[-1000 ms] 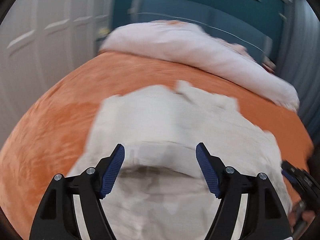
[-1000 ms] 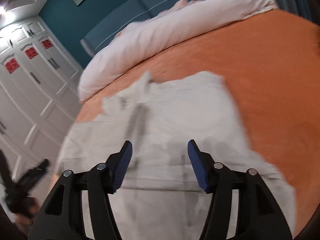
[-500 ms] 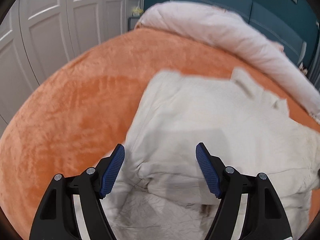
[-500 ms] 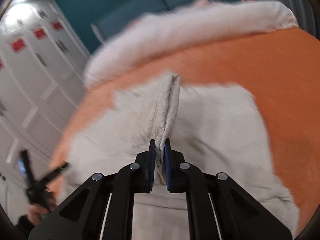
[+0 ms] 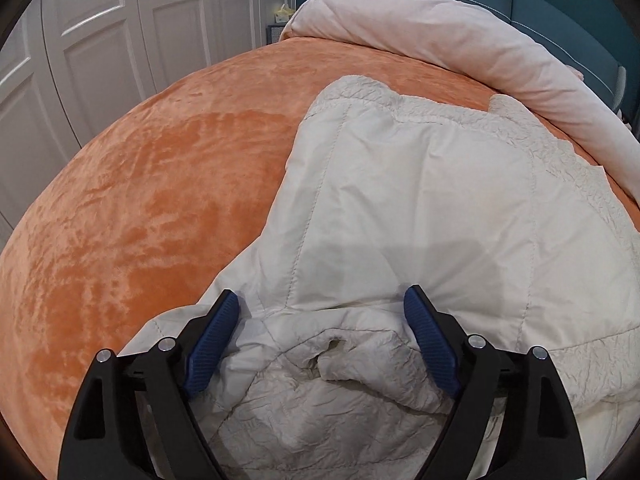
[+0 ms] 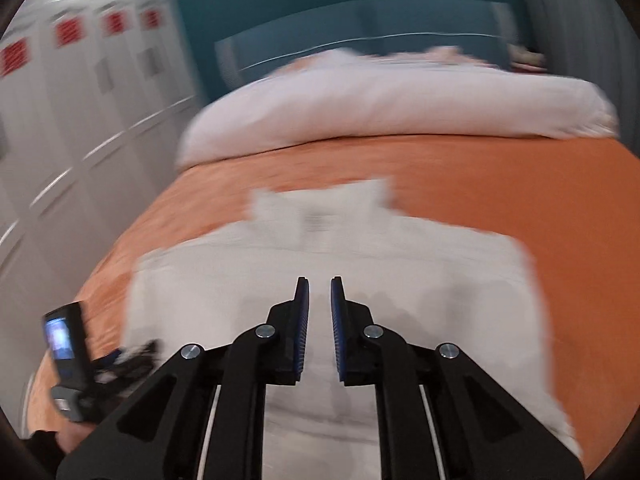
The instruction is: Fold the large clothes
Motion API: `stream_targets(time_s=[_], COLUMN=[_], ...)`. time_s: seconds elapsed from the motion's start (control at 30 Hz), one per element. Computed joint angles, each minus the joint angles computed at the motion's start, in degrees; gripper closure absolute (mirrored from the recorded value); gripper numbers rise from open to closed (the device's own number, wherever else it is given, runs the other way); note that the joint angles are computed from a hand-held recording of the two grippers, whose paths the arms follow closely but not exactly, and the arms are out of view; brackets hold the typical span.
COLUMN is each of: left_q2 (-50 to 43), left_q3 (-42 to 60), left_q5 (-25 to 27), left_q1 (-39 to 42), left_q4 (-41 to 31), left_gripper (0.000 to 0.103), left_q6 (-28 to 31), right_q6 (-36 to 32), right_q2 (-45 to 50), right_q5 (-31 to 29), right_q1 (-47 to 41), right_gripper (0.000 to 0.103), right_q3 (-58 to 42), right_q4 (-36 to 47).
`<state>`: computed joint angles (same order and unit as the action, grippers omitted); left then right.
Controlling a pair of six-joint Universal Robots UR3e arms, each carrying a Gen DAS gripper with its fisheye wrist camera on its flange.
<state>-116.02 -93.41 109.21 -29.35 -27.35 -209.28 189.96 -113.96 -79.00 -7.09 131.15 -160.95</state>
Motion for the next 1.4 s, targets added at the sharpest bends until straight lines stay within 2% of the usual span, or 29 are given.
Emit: stream_targets(time_s=[0.03, 0.17, 0.23, 0.27, 0.37, 0.4, 0.5, 0.6, 0.63, 0.67, 0.7, 0.73, 0.77, 0.8, 0.87, 0.9, 0.93, 0.97, 1.0, 1.07, 1.13, 1.17, 1.2, 1.27, 1.3, 1.37, 1.4], left_q2=[-0.01, -0.24, -0.67, -0.92, -1.03, -0.93, -0.78, -0.72, -0.71, -0.71, -0.75, -0.81, -0.86, -0.83, 0.49, 1.26, 2.33, 3.81, 4.18, 1.75, -4.06, -8.48, -12.57, -20.71, -22.99, -23.91, -22.49], left_q3=[-0.14, -0.73, -0.57, -0.55, -1.45, -1.75, -2.36, -2.46, -2.51, -2.51, -2.57, -2.70, -2.54, -2.45, -1.29, -0.51, 0.43, 1.44, 3.22, 12.15, 24.15, 30.15, 36.15, 46.77, 48.99, 46.23, 41.28], left_q5=[-0.14, -0.16, 0.40, 0.58, 0.22, 0.07, -0.19, -0.12, -0.11, -0.11, 0.02, 0.26, 0.33, 0.39, -0.82, -2.01, -3.27, -4.21, -4.36, -5.17, -7.26, -9.06, -8.72, -5.17, -4.49, -4.35, -5.68], left_q1=[0.08, 0.03, -0.22, -0.29, -0.03, 0.06, 0.23, 0.13, 0.12, 0.12, 0.07, -0.03, -0.08, -0.14, 0.51, 1.21, 2.19, 3.51, 4.33, 6.14, 7.55, 8.51, 8.51, 7.72, 7.47, 7.68, 8.30], left_q4=[0.16, 1.09, 1.22, 1.50, 3.10, 3.44, 4.31, 4.35, 4.40, 4.40, 4.56, 4.81, 4.74, 4.60, 1.55, -0.14, -1.52, -1.30, -1.43, -5.09, -12.60, -15.27, -18.95, -25.47, -26.65, -23.71, -19.21], left_gripper=[0.018, 0.016, 0.015, 0.014, 0.013, 0.013, 0.013, 0.012, 0.012, 0.012, 0.012, 0.012, 0.012, 0.012, 0.015, 0.016, 0.017, 0.017, 0.017, 0.017, 0.016, 0.016, 0.016, 0.014, 0.011, 0.005, 0.005], left_q6=[-0.07, -0.34, -0.42, -0.39, -0.27, -0.23, -0.11, -0.13, -0.14, -0.14, -0.16, -0.26, -0.24, -0.32, -0.51, -0.41, -0.43, -0.46, -0.43, 0.36, 1.32, 3.11, 4.07, 6.22, 6.85, 6.81, 6.30], right_q6=[-0.03, 1.33, 1.58, 1.27, 1.39, 0.77, -2.74, -10.22, -13.13, -12.28, -10.32, -7.83, -4.67, -1.31, 0.87, 1.32, -1.49, -1.33, 0.34, 0.54, 1.76, 2.21, 3.01, 3.56, 3.36, 2.43, 2.21], right_q2=[6.00, 24.60, 28.77, 28.42, 23.01, 20.31, 7.83, -9.57, -14.25, -18.21, -19.76, -18.92, -15.68, -10.04, 1.96, 7.96, 13.96, 19.96, 25.96, 34.40, 41.47, 43.20, 44.84, 43.97, 41.74, 36.74, 33.62], right_q5=[1.99, -2.10, -2.36, 0.12, 4.15, 5.68, 13.77, 23.14, 24.67, 21.68, 17.73, 14.38, 11.91, 10.32, 7.44, 4.99, 7.02, 5.89, 2.90, 1.05, 0.81, 1.19, 1.07, 3.95, 4.40, 4.90, 7.06], right_q1=[2.01, 9.84, 9.88, 7.72, 1.67, -0.76, -14.15, -31.37, -34.79, -35.81, -34.43, -31.72, -27.27, -21.64, -9.82, -4.45, -0.60, 3.25, 7.32, 11.22, 12.52, 12.27, 11.84, 9.13, 7.22, 2.68, -1.48], right_gripper=[0.092, 0.092, 0.095, 0.096, 0.099, 0.103, 0.103, 0.103, 0.103, 0.103, 0.103, 0.097, 0.097, 0.097, 0.097, 0.097, 0.097, 0.097, 0.097, 0.097, 0.097, 0.099, 0.103, 0.103, 0.103, 0.103, 0.103], right_q3=[-3.23, -13.74, -13.74, -11.16, -3.08, -0.81, 9.67, 17.68, 18.43, 17.97, 17.15, 16.09, 13.72, 10.35, 0.80, -4.62, -10.62, -16.40, -21.56, -29.01, -35.04, -36.02, -36.26, -31.72, -27.48, -19.07, -13.63], right_q4=[-0.94, -2.74, -3.96, -6.22, -9.76, -9.21, -5.14, 10.03, 15.59, 19.04, 18.95, 16.71, 12.82, 7.97, 2.81, 1.95, 2.75, 2.98, 1.92, 2.33, 4.46, 4.94, 4.78, 0.73, -2.20, -6.80, -9.04])
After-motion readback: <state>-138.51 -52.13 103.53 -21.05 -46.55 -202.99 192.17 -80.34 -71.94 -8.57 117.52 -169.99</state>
